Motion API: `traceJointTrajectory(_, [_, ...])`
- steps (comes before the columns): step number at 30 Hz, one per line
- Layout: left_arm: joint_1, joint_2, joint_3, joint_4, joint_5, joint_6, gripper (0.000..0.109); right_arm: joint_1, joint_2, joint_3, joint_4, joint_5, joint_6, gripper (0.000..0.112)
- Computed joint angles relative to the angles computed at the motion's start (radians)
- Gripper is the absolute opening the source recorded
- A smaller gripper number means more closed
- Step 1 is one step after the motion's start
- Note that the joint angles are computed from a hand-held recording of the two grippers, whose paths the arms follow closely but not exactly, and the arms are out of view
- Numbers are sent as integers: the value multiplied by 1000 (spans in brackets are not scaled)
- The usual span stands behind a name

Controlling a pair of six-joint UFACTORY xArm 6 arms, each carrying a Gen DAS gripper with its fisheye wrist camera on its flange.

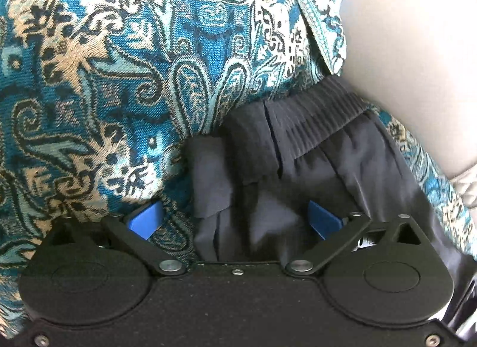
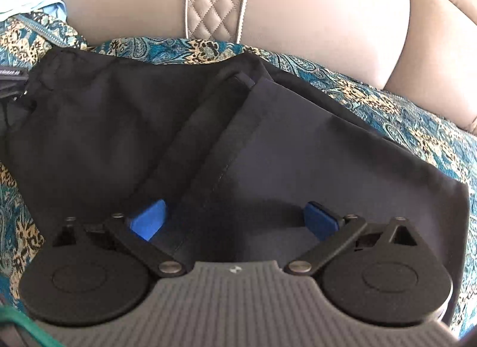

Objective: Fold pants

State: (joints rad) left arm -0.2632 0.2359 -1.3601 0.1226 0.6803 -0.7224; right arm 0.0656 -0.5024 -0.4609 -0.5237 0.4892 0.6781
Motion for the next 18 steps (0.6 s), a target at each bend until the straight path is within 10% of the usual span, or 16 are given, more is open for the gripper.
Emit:
traceJointTrajectory(3, [-4,31,-35,2,-1,-27,96,-2,-4,3,23,-2,-15,103])
traceJointTrajectory(5, [-7,19,-22,-5,-37,-16,44,-2,-8,4,38,2,-29,103])
traceJointTrajectory(9, [-18,6,-21,-36,-40,41,44,2,2,-17,92,30,-74,103])
traceJointTrajectory(11, [-17,11,-12,-45,-51,4,72,-1,10,-34,148,51,-131,103])
traceJointTrajectory(13, [-8,19,-2,-62,-91,-12,75,-3,15,-48,199,70,-183,103])
traceJointTrajectory(18, [-19,38,-86,-28,-13,-19,18,-26,-21,-45,331,94,-255,103])
